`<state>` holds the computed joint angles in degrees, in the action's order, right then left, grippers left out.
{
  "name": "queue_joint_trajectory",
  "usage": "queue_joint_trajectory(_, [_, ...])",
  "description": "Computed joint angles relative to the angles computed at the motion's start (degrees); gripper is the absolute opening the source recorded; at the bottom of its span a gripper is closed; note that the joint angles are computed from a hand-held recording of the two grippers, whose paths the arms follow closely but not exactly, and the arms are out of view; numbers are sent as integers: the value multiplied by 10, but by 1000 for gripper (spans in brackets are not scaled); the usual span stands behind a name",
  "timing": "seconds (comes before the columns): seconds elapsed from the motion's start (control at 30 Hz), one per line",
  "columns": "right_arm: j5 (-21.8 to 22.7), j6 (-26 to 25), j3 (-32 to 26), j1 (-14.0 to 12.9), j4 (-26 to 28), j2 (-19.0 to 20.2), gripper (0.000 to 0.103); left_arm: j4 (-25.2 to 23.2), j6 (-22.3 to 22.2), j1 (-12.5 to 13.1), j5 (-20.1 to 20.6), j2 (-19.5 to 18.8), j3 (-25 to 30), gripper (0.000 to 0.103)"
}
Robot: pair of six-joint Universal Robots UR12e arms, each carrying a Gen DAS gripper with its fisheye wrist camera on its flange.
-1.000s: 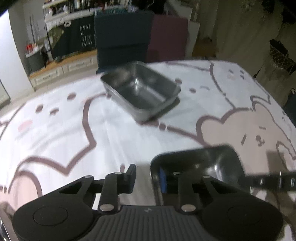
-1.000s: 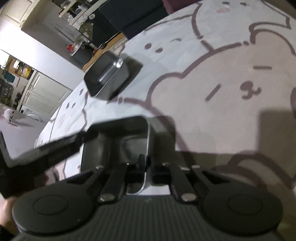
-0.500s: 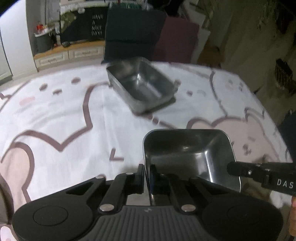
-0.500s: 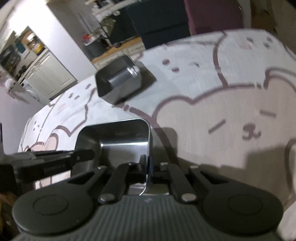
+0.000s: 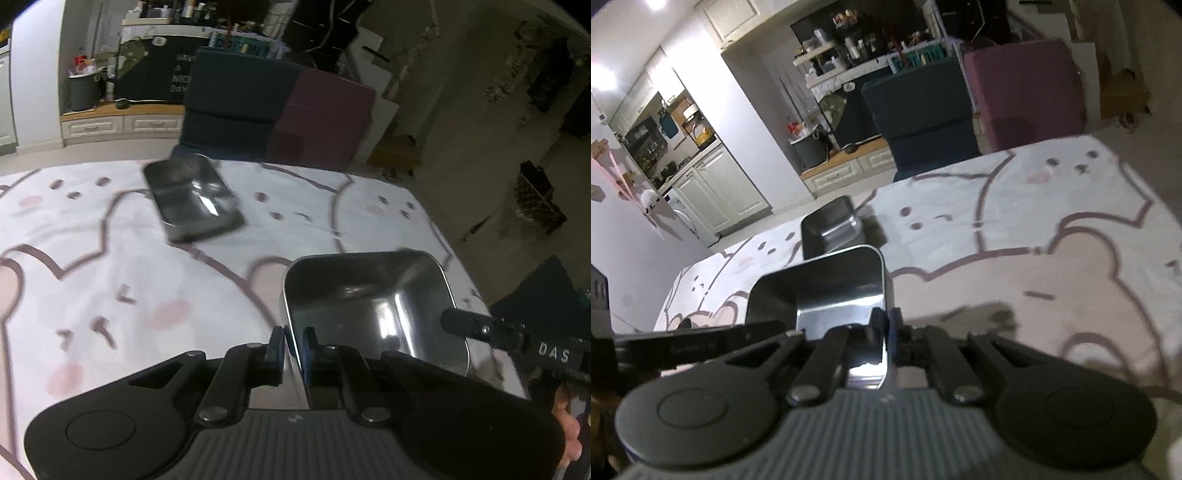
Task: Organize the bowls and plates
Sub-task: 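Lift the steel tray with both grippers and lower it beside the bowls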
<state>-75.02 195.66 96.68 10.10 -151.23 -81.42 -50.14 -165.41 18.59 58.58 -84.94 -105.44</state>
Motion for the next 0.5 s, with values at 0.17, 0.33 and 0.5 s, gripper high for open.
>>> queue_joint_trajectory(0.17, [-6, -16, 30, -23, 11, -34, 4, 0, -19, -25, 5, 19, -25, 11])
queue_joint_trajectory(0.33, [-25, -44, 51, -36, 44, -58, 4, -33, -20, -45, 15, 26, -40, 11])
queue_joint_trajectory(0.5, [-34, -62, 64, -45, 103, -68, 4, -87, 2, -63, 43, 22, -41, 12])
